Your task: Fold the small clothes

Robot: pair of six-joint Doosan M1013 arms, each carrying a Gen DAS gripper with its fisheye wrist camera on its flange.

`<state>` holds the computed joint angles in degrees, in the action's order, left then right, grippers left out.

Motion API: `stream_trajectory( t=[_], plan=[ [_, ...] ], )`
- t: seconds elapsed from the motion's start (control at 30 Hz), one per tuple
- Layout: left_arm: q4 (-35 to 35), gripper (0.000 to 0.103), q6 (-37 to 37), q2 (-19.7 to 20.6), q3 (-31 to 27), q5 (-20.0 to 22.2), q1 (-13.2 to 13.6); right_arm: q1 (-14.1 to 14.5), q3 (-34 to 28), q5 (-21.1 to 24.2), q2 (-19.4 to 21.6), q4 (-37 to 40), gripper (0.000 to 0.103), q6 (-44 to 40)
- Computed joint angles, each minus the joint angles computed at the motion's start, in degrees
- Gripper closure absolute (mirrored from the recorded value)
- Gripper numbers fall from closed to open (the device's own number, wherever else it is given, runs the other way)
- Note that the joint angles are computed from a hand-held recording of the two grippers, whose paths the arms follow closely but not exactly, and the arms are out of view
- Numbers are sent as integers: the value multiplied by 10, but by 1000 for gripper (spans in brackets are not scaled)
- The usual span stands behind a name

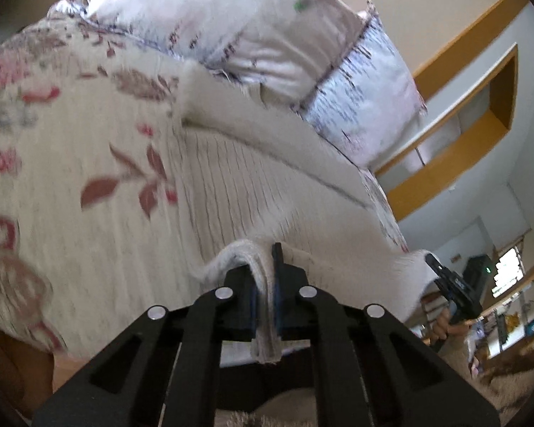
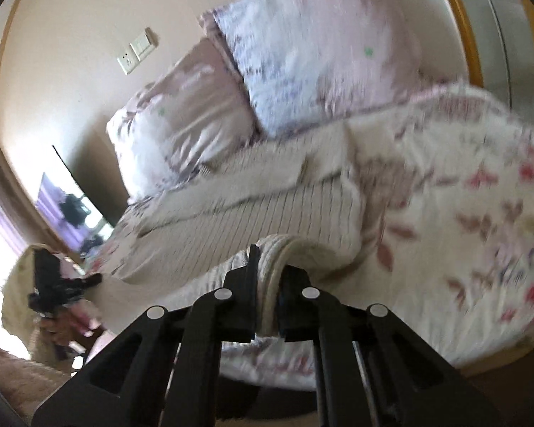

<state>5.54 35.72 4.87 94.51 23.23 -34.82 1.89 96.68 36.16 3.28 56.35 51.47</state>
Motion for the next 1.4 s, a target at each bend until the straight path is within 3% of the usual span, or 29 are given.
stream_trajectory(
  t=[0.3, 0.5, 0.6, 0.83, 0.93, 1.07, 1.2, 1.27, 1.3, 1.33, 1.4],
  plan=[
    [149, 97, -100, 40, -85, 52, 16, 30, -29, -127, 17, -37, 95, -7],
    [247, 97, -135, 80, -159, 85, 25, 50, -97, -167, 60, -174, 95, 117],
    [249, 97, -125, 108, -201, 109, 36, 55, -138, -172, 89, -228, 95, 166],
    [194, 97, -99, 166, -268, 133, 66, 59, -221, -143, 154, -316, 95, 298],
    [144, 97, -81, 188, -285, 142, 80, 58, -258, -101, 187, -358, 95, 363],
    [69, 97, -59, 214, -299, 156, 98, 49, -317, 7, 238, -365, 95, 440],
    [16, 96, -43, 224, -299, 148, 109, 44, -342, 54, 260, -356, 95, 477],
    [-7, 95, -36, 227, -300, 143, 114, 38, -358, 73, 269, -330, 90, 493],
    [-19, 94, -37, 228, -301, 137, 116, 34, -366, 80, 274, -311, 82, 499],
    [-28, 92, -39, 228, -300, 131, 118, 29, -374, 86, 280, -273, 66, 499],
    [-43, 86, -57, 226, -294, 106, 122, 22, -379, 80, 286, -208, 48, 478]
  ],
)
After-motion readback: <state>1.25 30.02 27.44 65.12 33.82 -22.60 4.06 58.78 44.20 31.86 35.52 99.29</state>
